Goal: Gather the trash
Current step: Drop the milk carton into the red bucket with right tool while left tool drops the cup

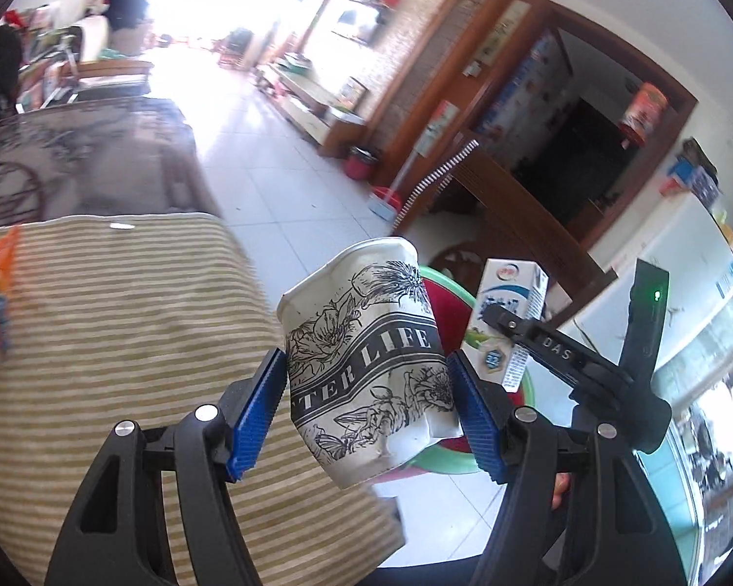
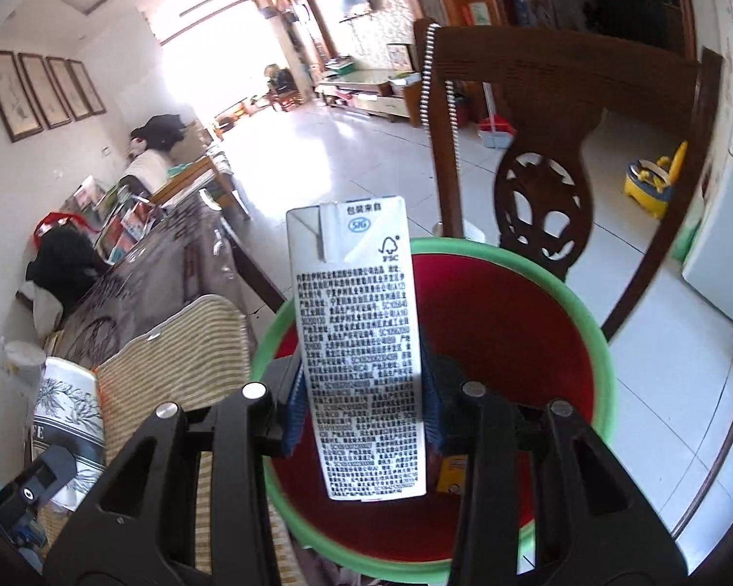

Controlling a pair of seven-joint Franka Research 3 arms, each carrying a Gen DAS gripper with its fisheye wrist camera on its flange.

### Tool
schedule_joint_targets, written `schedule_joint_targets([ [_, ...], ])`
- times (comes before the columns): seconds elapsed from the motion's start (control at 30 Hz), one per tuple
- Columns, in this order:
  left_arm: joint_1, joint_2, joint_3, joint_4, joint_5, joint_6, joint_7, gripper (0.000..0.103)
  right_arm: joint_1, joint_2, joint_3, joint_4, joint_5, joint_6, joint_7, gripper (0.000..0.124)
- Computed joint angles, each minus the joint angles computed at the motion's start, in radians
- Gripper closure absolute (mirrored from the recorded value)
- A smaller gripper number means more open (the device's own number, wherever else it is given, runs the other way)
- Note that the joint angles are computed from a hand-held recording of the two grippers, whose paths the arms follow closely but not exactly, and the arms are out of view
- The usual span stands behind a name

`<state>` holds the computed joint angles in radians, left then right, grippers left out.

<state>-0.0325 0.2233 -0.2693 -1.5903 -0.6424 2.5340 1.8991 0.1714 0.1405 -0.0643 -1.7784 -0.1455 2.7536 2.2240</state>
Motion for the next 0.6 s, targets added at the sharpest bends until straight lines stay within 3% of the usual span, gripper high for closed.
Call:
schedule_joint_targets([
  [0.2, -0.029, 0.156, -0.027, 0.203, 0.083, -0.096, -0.046, 0.039, 0.011, -0.006, -0.030, 0.005, -0.124, -0.048, 0.123, 0.083],
  [0.33, -0.051, 0.279, -0.063, 0.377, 0.147, -0.167, -0.044, 0.037, 0.028, -0.019, -0.059, 0.014, -0.341, -0.105, 0.348, 0.047],
  [0.4, -0.084, 0.354, -0.053, 0.497, 0.222, -0.237, -0.078, 0.033, 0.023, -0.028, -0.059, 0.014, -0.434, -0.135, 0.447, 0.037],
  [0.43, -0.094, 0.381, -0.049, 0.540, 0.249, -0.264, -0.098, 0.027, 0.016, -0.038, -0.057, 0.001, -0.462, -0.128, 0.486, 0.037],
  [0.5, -0.072, 0.387, -0.070, 0.542, 0.234, -0.271, -0.099, 0.024, -0.003, -0.047, -0.046, -0.012, -0.484, -0.120, 0.518, 0.037],
  [0.6, -0.018, 0.309, -0.088, 0.413, 0.178, -0.221, -0.079, 0.022, -0.021, -0.049, -0.026, -0.014, -0.477, -0.106, 0.508, 0.037],
])
